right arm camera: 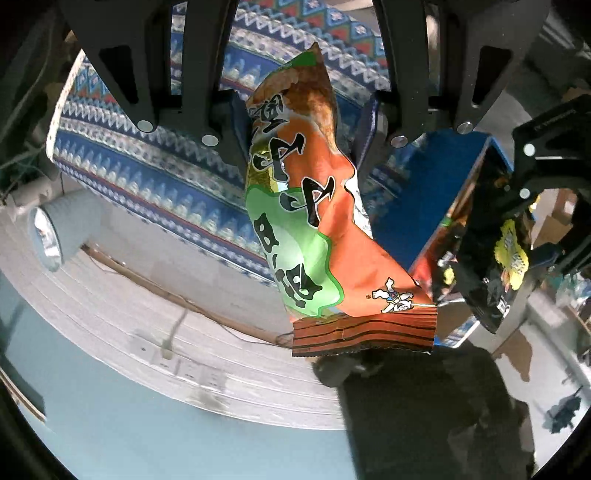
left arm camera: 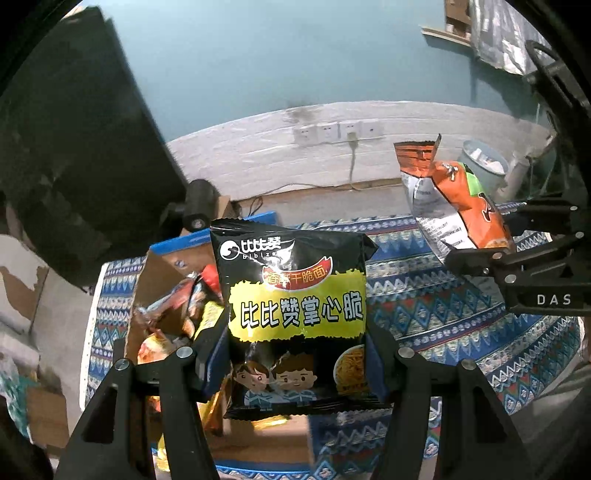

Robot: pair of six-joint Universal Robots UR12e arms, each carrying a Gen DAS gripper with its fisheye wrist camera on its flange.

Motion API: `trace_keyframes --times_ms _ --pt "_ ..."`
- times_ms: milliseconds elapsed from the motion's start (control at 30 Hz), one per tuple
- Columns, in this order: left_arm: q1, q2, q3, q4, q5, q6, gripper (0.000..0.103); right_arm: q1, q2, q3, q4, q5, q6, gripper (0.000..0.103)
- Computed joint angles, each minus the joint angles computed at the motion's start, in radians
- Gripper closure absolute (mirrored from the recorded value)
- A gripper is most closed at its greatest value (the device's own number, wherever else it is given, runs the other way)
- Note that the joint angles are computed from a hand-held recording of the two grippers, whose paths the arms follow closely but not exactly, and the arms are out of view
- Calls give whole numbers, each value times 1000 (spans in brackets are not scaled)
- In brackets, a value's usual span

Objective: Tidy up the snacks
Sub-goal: 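Carry the black bag and orange-green bag over the box with both tools, then lower both bags into the box and open both tools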

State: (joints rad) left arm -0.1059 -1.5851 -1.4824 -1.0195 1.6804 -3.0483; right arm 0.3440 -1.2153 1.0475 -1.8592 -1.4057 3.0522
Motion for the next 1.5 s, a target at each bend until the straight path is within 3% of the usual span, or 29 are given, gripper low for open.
trace_keyframes --times_ms 633,1133,1200,1333,1500 --pt "140 35 -49 -51 -18 -102 41 89 169 -254 125 71 -38 56" --pt "177 43 -56 -92 -22 -161 40 122 293 -432 206 141 5 56" --pt "180 44 -55 -97 -26 -169 40 121 300 -442 201 145 13 53" --pt "187 48 -52 -105 -31 -189 28 116 292 -421 150 171 38 31" --pt "190 55 -49 -114 -29 -200 26 112 273 -399 119 166 58 29"
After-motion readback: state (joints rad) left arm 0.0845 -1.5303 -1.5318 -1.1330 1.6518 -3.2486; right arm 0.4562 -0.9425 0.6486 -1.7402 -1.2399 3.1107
